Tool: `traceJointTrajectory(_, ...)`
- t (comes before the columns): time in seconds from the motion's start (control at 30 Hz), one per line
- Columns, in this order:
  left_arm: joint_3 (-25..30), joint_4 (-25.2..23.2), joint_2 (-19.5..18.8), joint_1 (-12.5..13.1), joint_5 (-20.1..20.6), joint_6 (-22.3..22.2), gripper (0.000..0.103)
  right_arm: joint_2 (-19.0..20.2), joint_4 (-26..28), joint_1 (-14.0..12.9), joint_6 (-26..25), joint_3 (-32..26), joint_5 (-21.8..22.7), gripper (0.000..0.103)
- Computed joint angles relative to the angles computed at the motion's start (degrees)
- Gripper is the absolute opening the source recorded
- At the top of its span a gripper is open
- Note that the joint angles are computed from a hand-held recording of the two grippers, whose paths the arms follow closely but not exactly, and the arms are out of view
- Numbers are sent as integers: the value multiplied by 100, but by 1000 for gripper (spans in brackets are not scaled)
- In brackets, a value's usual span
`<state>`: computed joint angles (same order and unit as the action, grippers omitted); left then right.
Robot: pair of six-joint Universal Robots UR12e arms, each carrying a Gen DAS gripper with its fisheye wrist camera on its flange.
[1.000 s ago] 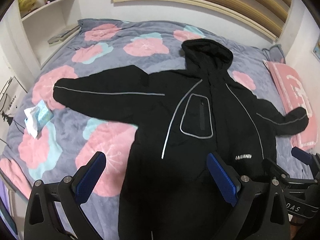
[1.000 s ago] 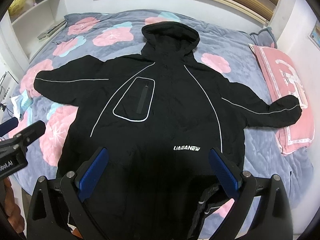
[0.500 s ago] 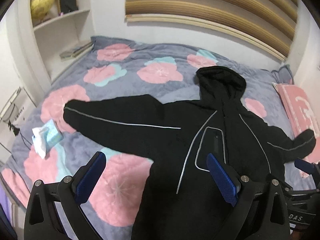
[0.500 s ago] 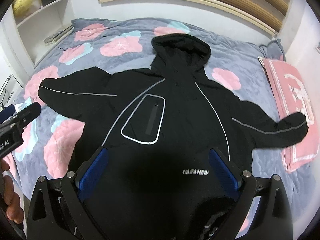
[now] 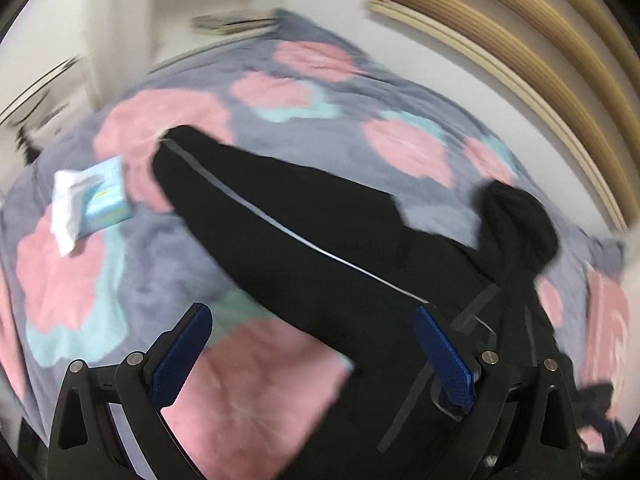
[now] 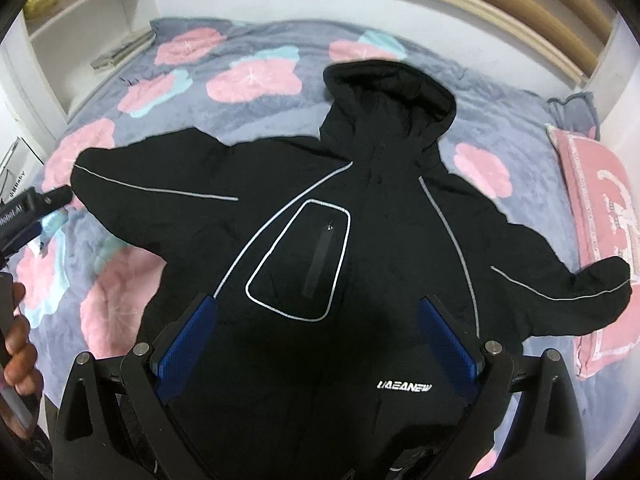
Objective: Fold large clothes
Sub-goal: 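Grasp the black jacket's sleeve cuff with the left gripper and lift it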
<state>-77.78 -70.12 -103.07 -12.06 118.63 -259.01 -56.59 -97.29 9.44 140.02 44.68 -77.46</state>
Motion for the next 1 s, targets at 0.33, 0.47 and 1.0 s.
traceJointTrajectory(0.33,-1298,358,635,872,199,-366,101,528,498,364,-232,-496,-628,101)
traceJointTrajectory(0.47,-1729,487,794,1342,-75,-548,101,578,568,479,-422,-483,-788,101)
traceJointTrajectory(1.0,-1380,-206,390,1706,-151,-271,101,737,661,623,-599,-495,-1289,101)
